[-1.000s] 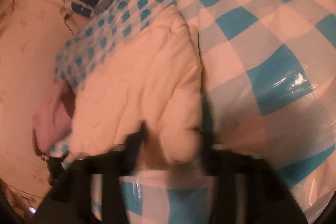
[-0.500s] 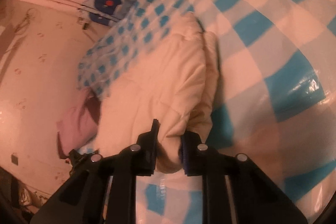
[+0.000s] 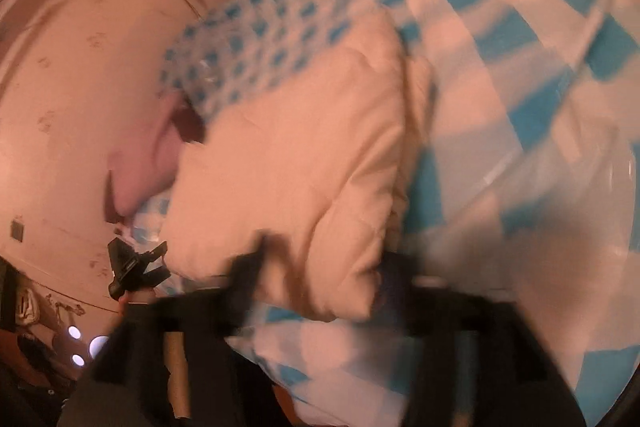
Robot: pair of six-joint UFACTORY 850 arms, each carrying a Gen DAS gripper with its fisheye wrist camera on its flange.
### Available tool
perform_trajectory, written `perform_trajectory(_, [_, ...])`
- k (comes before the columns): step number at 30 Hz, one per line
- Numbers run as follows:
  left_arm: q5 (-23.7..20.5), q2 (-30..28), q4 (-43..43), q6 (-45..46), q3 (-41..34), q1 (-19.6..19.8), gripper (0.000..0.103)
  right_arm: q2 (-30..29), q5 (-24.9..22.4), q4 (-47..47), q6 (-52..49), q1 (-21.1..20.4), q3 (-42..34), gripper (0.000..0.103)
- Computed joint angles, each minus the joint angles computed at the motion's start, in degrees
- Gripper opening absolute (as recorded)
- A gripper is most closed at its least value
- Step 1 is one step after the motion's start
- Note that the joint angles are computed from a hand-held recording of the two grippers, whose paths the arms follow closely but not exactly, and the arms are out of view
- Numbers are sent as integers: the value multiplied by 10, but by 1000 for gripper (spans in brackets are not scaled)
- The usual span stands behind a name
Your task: Fold large clothes
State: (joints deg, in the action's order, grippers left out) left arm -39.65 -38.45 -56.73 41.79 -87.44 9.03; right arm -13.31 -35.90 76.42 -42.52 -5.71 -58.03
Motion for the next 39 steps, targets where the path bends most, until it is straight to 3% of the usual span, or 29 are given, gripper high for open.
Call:
perform_trajectory(7, [58,2,-56,18,11,-12,89,-33,-31,112,-76,1,-9,71])
perform_trajectory(8, [63,4,-74,37,14,-14,87,-28,-27,126,-90,4,-5,54])
perform_trajectory(10, [63,8,-82,74,16,-19,36,-11,-21,147,-112,6,10,40])
perform_trajectory(11, [83,15,-73,82,21,-26,31,-4,-26,153,-117,5,16,33])
perform_trajectory(13, [135,48,-90,138,55,-39,24,21,-34,150,-123,5,35,31])
perform_trajectory(18, [192,104,-103,197,120,-52,27,55,-21,95,-93,1,66,34])
perform_trajectory(21, [220,107,-74,174,136,-57,35,55,15,45,-42,-2,68,55])
perform_trajectory(23, [231,112,-112,199,148,-53,43,73,78,-48,34,11,56,60])
perform_trajectory(26, [258,114,-142,226,156,-61,51,92,216,-227,169,62,29,61])
perform_trajectory(28, [266,116,-144,227,159,-62,54,87,269,-347,250,90,-1,65])
perform_trajectory(30, [278,116,-144,223,159,-66,57,66,288,-467,343,117,-46,75])
perform_trajectory(34, [294,115,-131,216,156,-72,59,-47,252,-592,406,167,-182,78])
perform_trajectory(37, [299,114,-121,216,155,-73,60,-143,195,-673,463,188,-280,78])
perform_trajectory(39, [306,116,-122,223,157,-76,60,-212,127,-713,493,193,-339,78])
